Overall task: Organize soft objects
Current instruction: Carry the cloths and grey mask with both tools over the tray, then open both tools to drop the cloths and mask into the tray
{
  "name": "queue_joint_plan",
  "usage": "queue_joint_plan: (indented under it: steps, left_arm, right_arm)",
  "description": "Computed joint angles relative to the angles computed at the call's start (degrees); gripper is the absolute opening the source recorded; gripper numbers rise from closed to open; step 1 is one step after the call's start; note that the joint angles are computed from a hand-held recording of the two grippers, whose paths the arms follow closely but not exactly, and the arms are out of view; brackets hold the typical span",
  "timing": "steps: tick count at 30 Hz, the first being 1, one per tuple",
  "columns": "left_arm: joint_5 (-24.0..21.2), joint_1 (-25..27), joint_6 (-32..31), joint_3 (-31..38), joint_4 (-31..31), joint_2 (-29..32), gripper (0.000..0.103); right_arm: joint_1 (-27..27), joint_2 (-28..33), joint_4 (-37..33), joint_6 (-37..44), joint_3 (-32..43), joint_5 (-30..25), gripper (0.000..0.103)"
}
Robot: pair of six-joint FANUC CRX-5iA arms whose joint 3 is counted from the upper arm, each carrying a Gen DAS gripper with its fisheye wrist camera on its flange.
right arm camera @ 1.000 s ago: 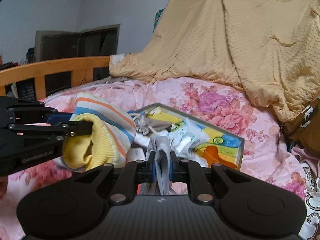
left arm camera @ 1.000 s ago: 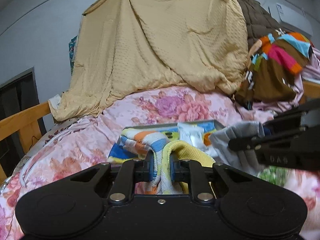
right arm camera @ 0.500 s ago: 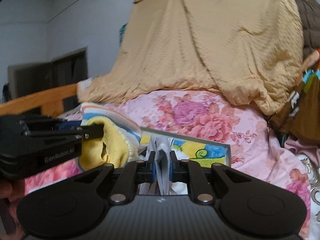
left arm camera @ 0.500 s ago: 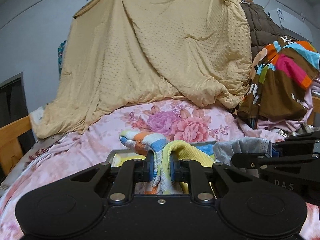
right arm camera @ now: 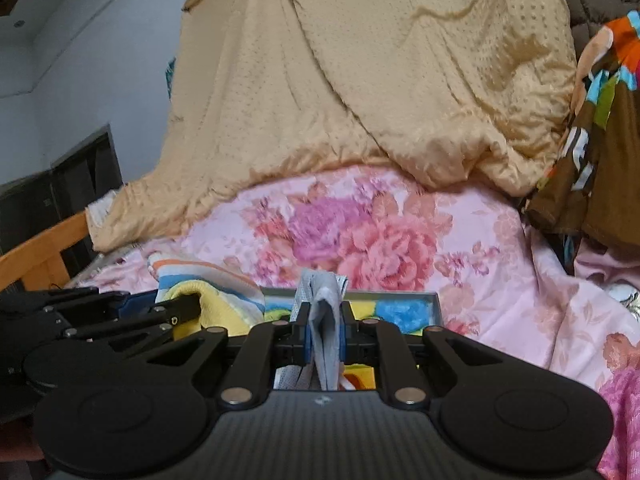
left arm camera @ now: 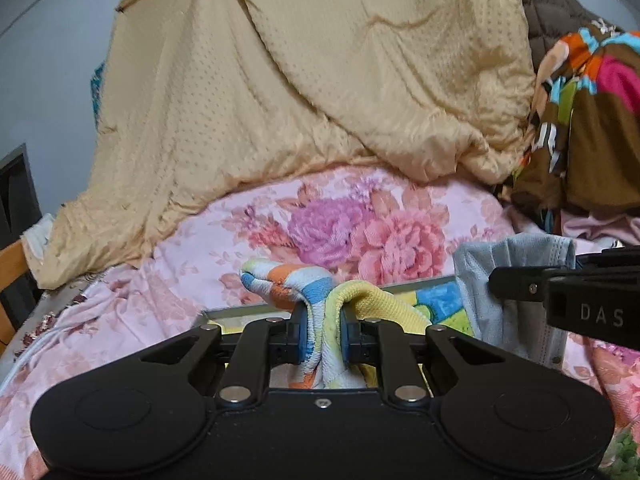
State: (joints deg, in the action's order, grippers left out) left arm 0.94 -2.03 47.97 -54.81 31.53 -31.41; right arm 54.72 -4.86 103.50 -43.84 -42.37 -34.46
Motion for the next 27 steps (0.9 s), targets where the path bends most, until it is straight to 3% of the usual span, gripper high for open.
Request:
queue_joint_plan:
  steps: [2,7,10,13,21,23,27]
  left_arm:
    - [-2.06,0.66,1.01,1.25,-1.52,1.32,0.017]
    - [-8.07,3.18,13.99,5.11,-12.92,3.13,0.017]
    - [-9.36,3.43,13.93,5.15,-11.75,3.56,0.017]
    - [-11.99,3.9,18.04,6.82,-15.76,3.86,0.018]
    - [-14.2,5.01,18.37,6.29,-11.28,3.11,0.024]
    - [-15.39,5.34,22.36,7.24,-15.27,2.74,0.032]
    - [-18.2,5.17,29.4,9.41,-23.47,2.26,0.035]
  right_arm:
    - [0.11,0.45,-2.63,2.06,0.23,0.83,0.014]
    - [0.05,0.65,-6.61,4.0,-0.08,2.98,0.015]
    - [0.21,0.56,-8.32,4.86,-0.33,3.39,0.016]
    - [0.25,0.33,-11.19,5.55,-0.1,4.42,0.018]
    - [0.37,-0.06,-14.57,7.96,0.22,6.01,0.037]
    - [0.88,0.05,-15.57,9.11,0.3,5.66,0.044]
    - [2.21,0.17,-17.29,11.27,0.27,4.31,0.056]
